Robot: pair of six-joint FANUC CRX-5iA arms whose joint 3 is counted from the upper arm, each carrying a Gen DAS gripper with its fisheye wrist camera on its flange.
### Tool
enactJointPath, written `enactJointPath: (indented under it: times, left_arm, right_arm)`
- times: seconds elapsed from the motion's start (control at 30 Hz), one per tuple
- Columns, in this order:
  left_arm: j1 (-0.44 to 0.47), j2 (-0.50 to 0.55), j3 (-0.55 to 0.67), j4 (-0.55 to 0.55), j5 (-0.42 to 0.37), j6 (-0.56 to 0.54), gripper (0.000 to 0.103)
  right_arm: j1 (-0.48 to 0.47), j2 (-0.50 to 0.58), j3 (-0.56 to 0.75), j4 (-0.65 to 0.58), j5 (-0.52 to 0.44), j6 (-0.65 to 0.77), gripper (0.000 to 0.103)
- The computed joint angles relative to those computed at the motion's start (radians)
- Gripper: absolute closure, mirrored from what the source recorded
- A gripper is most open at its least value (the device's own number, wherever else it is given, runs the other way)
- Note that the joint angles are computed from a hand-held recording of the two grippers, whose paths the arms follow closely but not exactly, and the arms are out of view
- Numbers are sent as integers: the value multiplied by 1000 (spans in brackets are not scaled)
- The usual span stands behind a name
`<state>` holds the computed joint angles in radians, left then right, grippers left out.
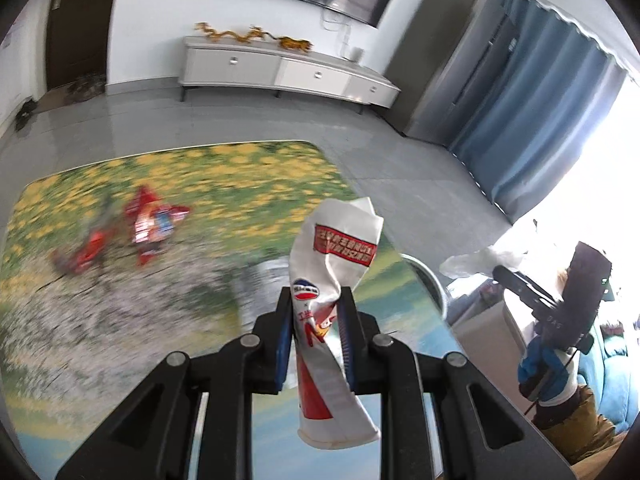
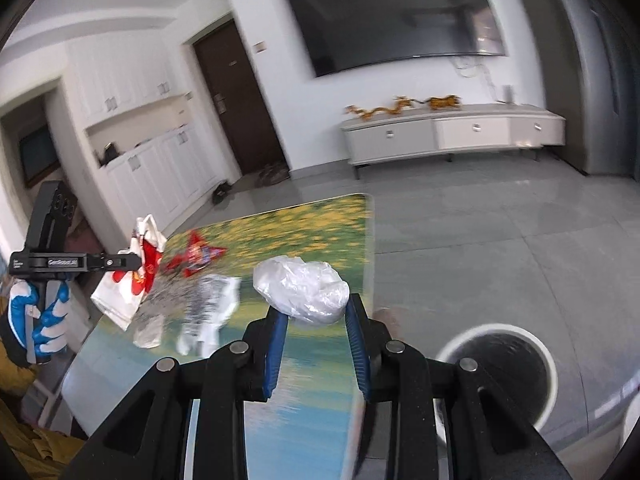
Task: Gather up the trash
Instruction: 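Lift the red-and-white bag and clear bag and carry them toward the bin, then open both grippers over the bin to drop the bags inside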
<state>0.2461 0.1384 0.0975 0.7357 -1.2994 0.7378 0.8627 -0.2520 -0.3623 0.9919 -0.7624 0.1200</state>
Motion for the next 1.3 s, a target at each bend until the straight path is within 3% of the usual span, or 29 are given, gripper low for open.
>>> enactJointPath:
  times: [0.2,0.4,0.73,0.87,0.93,1.0,1.3]
  left_arm:
    - [-140,55,71,-22,1,43,83]
    - [-302,170,178,-12,4,150,83]
    - [-515,376,363,-60,30,334,83]
    - [-559,447,426,-73,35,407,78]
    - [-564,468,438,-67,30,425,55]
    - [-562,474,423,-30,36,419,49]
    - [-550,398,340,-72,80,356,49]
  right_arm:
    - [-40,-101,-115,32,-62,-130,75]
    - [-103,-166,-183,-16,-99,-176,75]
    - [-231,-170,-200,-156,-86,-101,73]
    - [-250,-142,-198,-174,-101,-96,72]
    - [-259,-134,-202,-183,-109,-108,63]
    - [-258,-141,-215,-188,-117,-118,55]
    - [-246,-148,-220,-180,-136,-179,44]
